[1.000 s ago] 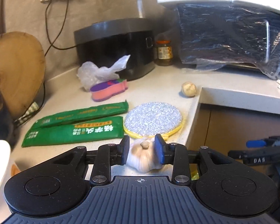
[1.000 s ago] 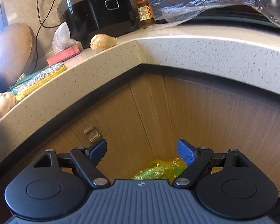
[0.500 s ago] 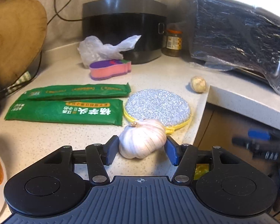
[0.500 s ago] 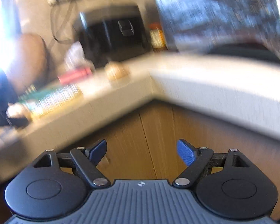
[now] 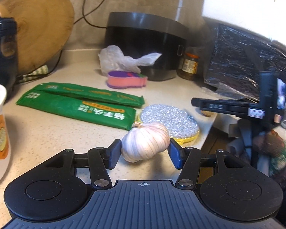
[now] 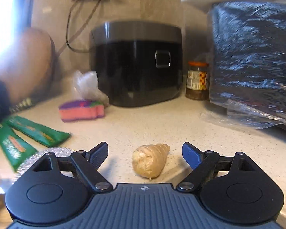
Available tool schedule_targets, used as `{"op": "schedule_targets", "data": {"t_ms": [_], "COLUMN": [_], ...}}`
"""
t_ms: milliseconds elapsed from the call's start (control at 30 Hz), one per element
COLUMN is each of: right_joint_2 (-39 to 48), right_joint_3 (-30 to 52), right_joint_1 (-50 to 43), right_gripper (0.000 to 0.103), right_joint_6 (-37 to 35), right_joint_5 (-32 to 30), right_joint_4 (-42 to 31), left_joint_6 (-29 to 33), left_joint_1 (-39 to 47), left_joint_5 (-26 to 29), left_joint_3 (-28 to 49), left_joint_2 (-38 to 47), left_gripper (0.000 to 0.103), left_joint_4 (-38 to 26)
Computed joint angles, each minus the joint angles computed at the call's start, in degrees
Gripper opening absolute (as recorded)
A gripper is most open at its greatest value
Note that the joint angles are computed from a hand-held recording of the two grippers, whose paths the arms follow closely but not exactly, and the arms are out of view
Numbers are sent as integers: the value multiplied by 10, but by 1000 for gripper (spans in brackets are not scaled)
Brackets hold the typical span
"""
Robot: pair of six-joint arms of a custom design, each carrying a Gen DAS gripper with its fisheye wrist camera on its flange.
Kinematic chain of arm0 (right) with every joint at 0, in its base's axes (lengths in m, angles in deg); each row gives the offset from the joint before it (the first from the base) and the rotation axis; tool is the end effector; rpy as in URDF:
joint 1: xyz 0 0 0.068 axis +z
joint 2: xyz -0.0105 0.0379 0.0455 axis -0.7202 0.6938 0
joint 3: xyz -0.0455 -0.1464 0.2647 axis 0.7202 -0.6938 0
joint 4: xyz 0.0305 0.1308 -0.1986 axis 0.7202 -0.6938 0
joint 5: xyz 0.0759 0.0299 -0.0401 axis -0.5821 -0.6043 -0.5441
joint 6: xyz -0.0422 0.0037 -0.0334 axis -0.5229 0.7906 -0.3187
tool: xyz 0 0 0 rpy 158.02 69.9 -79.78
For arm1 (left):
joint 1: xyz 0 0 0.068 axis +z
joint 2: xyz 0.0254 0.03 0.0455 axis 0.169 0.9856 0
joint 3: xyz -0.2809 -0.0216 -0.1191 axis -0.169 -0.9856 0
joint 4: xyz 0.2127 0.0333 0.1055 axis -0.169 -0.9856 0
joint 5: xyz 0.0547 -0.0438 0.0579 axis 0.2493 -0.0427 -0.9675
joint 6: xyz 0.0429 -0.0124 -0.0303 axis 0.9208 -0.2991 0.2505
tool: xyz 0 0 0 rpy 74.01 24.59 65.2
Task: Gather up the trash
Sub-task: 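Grasp the ginger root with the right gripper while the left gripper lifts the garlic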
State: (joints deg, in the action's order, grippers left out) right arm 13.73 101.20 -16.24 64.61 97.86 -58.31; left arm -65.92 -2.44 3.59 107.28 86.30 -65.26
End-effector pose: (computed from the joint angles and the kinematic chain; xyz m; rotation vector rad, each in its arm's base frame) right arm 0.2222 0.1067 0.4606 0.1050 1.9841 -0.0110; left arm 0.1263 -0.0346 0.4962 0.2823 2.0792 -0.3763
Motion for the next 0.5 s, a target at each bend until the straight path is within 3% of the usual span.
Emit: {"op": "schedule_targets", "data": {"t_ms": [100,367,500], "right_joint_2": [32,-7,-57], "right_joint_3": [41,30,21], "right_joint_1": [-6,23,80], "right_gripper": [41,36,36], "right_joint_6": [9,35,48], "right_joint_5": [-1,-3,29], "right_joint_4": [-41,-46,-58], "left_joint_6": [8,-7,-31], "left_joint_1": [25,-16,-116], "left_joint_5": [25,-7,-71], "left_joint_3": [3,10,21], "left_joint_2": [1,-11,-21], "left_gripper": [59,59,59], "left_joint_4": [-7,-9,-12]}}
